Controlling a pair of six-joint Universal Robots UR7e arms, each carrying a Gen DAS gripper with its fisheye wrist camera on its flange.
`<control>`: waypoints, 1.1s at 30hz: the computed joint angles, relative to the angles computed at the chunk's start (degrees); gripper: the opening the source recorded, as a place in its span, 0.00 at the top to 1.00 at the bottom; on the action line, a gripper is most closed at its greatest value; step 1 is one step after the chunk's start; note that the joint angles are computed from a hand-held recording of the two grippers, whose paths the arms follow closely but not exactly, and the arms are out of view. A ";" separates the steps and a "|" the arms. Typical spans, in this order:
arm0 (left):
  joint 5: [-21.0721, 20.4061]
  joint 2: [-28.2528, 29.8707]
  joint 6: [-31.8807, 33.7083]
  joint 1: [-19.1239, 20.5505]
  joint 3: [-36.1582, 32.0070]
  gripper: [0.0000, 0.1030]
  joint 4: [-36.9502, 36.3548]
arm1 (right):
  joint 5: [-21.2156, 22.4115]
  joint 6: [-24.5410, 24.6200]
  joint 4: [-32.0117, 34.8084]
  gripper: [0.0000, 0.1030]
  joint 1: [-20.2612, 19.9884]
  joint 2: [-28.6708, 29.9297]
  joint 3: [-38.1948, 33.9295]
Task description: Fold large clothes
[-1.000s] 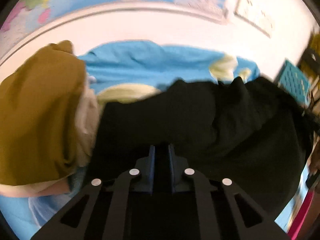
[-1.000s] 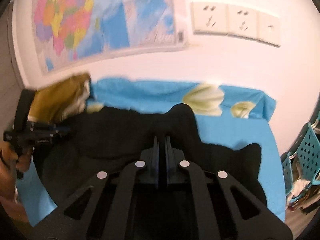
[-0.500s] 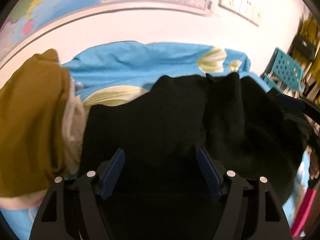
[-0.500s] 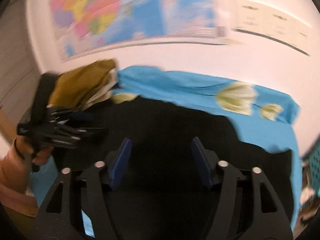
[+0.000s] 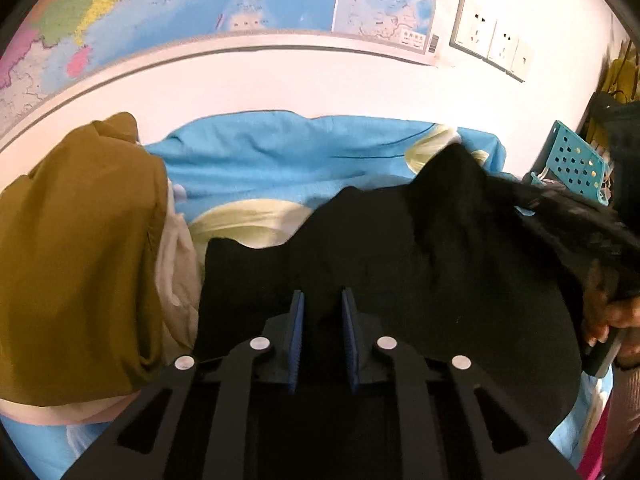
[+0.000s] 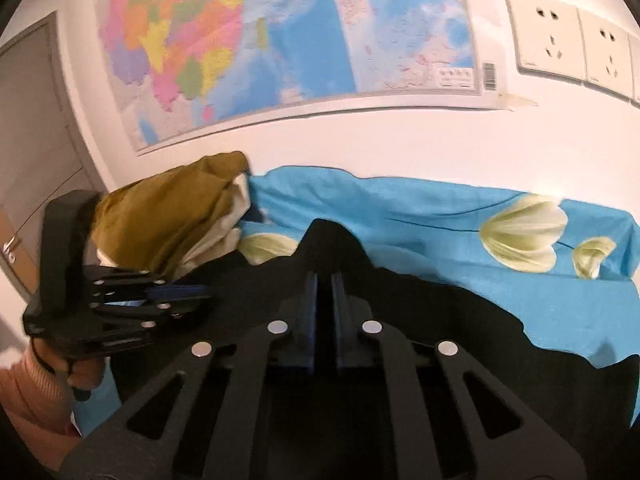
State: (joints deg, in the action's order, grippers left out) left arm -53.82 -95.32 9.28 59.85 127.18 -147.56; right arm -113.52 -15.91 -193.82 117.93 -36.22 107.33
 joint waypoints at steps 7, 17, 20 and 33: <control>2.54 -0.44 1.47 -2.27 2.83 0.49 -1.79 | -0.48 2.58 -2.78 0.67 -0.44 -2.14 4.59; 2.04 -1.93 2.35 -4.72 5.18 0.30 -3.57 | -3.18 3.61 -11.14 0.47 -0.48 -12.34 18.20; 2.12 -2.22 2.42 -5.27 5.74 0.30 -3.00 | -3.45 4.35 -12.34 0.46 -1.85 -14.15 21.12; 0.17 0.38 -0.88 0.03 2.74 0.25 -0.60 | -4.56 3.88 -18.20 0.44 -6.92 -12.75 22.58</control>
